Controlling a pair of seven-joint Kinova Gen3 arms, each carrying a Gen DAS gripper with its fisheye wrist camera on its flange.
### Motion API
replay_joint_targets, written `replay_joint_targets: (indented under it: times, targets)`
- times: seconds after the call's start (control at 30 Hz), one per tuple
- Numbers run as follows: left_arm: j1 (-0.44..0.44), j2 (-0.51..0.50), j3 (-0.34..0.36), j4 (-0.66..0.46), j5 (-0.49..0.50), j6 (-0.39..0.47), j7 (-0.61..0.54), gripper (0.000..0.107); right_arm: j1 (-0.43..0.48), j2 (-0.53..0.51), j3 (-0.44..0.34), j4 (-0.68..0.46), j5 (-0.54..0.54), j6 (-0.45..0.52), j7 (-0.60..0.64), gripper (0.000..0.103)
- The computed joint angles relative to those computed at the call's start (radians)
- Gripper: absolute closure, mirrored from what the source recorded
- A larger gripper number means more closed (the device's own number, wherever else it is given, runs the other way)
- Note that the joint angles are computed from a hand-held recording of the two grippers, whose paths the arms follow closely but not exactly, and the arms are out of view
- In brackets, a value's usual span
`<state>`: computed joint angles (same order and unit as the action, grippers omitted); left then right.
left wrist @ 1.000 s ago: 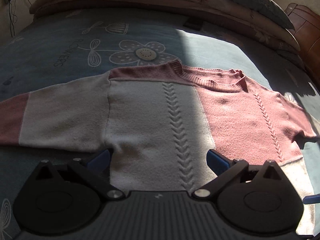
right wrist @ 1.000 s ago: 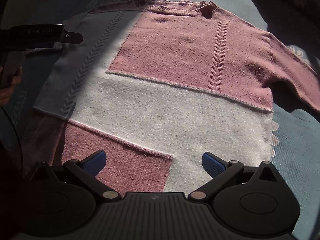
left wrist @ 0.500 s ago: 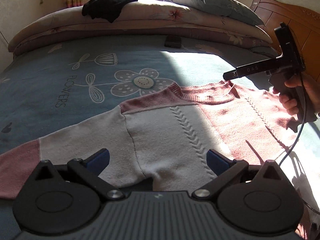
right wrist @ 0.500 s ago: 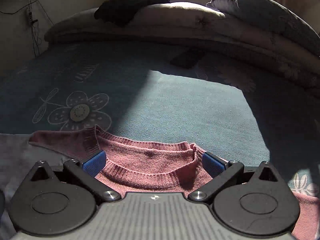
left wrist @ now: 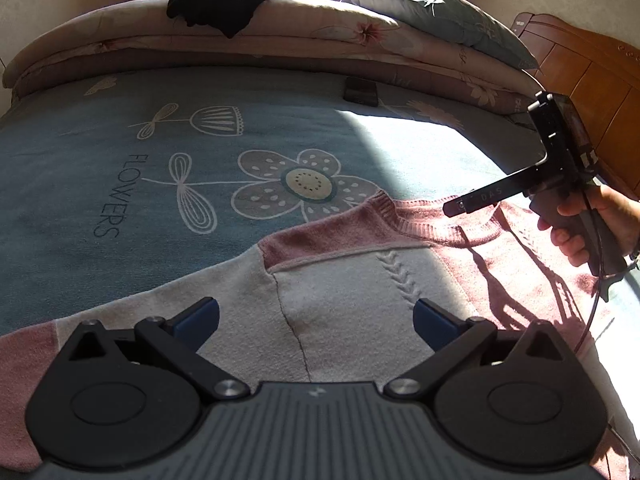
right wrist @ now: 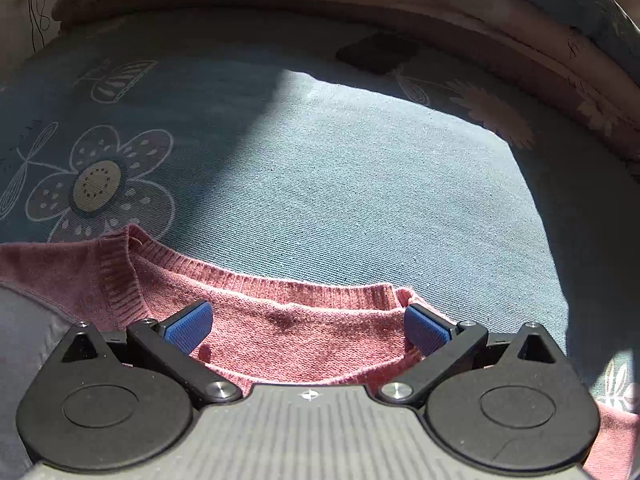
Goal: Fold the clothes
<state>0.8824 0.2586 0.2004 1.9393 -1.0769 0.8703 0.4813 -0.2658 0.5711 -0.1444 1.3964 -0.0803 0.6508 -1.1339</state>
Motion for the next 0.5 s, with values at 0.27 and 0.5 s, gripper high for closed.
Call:
replay_joint_targets:
  times: [0.27, 0.5]
  targets:
    - [-0.049, 0.011, -0.037, 0.010, -0.053, -0.105, 0.006, 0.005, -0.053, 0.050, 0.047, -0.072, 0.056, 0.071, -0.060, 0.000]
    - [-0.068, 0.005, -0.044, 0.024, -0.052, -0.135, 0.018, 0.005, 0.026, 0.075, -0.012, -0.109, -0.023, 0.066, -0.054, 0.000]
